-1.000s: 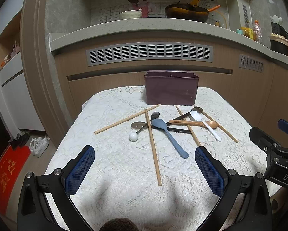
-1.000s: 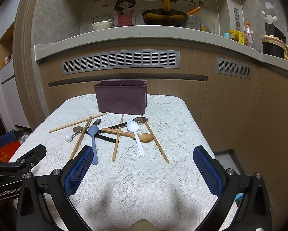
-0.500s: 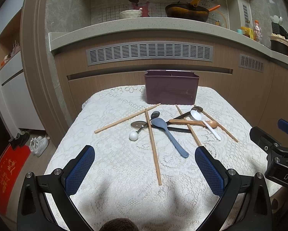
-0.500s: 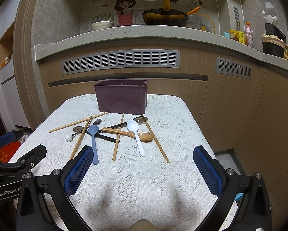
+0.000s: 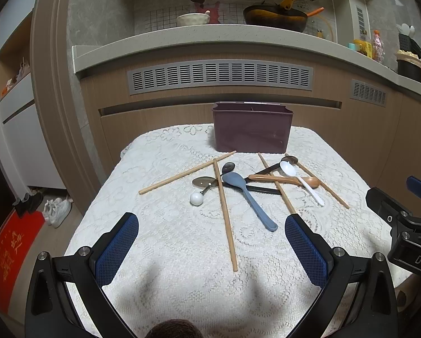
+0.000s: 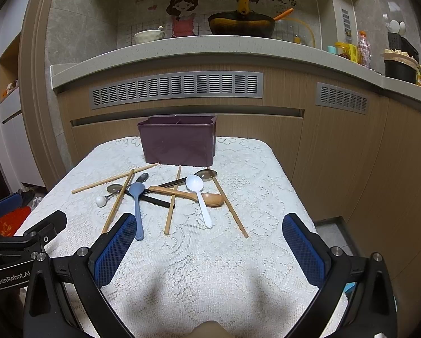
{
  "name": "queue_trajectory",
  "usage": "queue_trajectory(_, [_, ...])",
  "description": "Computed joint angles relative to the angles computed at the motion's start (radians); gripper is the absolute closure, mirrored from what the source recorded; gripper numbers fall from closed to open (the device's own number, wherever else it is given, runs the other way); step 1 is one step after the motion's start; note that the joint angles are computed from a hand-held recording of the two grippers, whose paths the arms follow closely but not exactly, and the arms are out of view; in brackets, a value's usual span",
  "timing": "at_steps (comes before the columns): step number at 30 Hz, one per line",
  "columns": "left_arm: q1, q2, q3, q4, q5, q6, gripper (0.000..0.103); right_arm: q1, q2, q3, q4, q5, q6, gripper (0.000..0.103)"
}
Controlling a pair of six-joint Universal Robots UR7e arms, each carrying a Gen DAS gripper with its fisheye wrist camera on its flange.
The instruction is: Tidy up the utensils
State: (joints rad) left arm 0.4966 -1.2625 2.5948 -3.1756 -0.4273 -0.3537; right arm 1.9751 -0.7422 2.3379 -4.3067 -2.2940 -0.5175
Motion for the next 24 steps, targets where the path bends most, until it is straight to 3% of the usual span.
queue_trajectory(8, [0.026, -0.01, -0.023, 0.015, -0.022, 0.026, 0.0, -0.009, -0.006, -0.001, -0.001, 0.014, -0.007, 0.0])
queue_trajectory(12, [0.062, 0.018, -0.063, -0.025, -0.035, 0.101, 0.0, -0.019, -0.01, -0.014, -0.004, 0.028, -0.022, 0.0])
queue_trajectory(19, [0.169, 0.09, -0.176, -0.142, -0.108, 0.296, 0.0, -0.051, -0.043, -0.082, 0.101, 0.064, -0.056, 0.0])
queue_trajectory(24, [0.271, 0.115, -0.282, -0.097, -0.194, 0.367, 0.0, -0.081, -0.04, -0.159, 0.205, 0.072, -0.074, 0.0])
